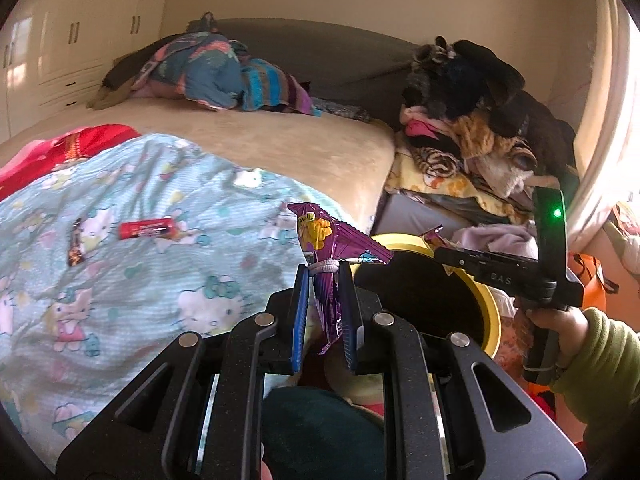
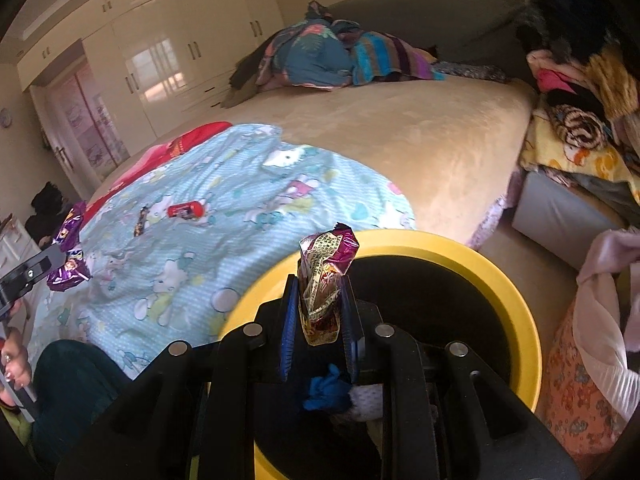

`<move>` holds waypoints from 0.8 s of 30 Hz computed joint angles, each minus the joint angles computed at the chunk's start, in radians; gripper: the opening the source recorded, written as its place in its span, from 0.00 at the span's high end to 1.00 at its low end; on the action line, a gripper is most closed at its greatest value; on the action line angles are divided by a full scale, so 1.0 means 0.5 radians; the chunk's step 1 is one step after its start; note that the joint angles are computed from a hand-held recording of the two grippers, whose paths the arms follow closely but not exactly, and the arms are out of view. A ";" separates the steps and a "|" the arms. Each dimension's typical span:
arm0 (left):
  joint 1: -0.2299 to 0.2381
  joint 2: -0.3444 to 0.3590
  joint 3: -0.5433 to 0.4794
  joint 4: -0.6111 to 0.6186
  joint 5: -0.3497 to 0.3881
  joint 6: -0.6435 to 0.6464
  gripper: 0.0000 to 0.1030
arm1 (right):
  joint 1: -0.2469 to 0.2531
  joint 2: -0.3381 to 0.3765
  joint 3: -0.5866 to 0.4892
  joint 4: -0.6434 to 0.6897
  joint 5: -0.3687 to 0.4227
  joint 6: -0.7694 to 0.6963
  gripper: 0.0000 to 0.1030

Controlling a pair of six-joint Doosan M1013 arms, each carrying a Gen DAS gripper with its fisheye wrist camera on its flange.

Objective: Collect trash
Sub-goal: 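Carry the purple wrapper with the left tool over the yellow bin, then open the left tool to drop the purple wrapper into the bin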

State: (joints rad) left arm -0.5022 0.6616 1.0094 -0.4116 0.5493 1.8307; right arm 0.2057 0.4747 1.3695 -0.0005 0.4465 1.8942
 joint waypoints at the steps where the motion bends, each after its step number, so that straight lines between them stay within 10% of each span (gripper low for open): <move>1: -0.008 0.007 -0.008 -0.008 0.008 0.014 0.90 | -0.005 -0.004 0.010 -0.016 -0.005 0.023 0.81; 24: -0.160 0.208 -0.242 -0.066 0.368 0.303 0.89 | -0.115 -0.028 0.102 0.204 0.086 -0.034 0.80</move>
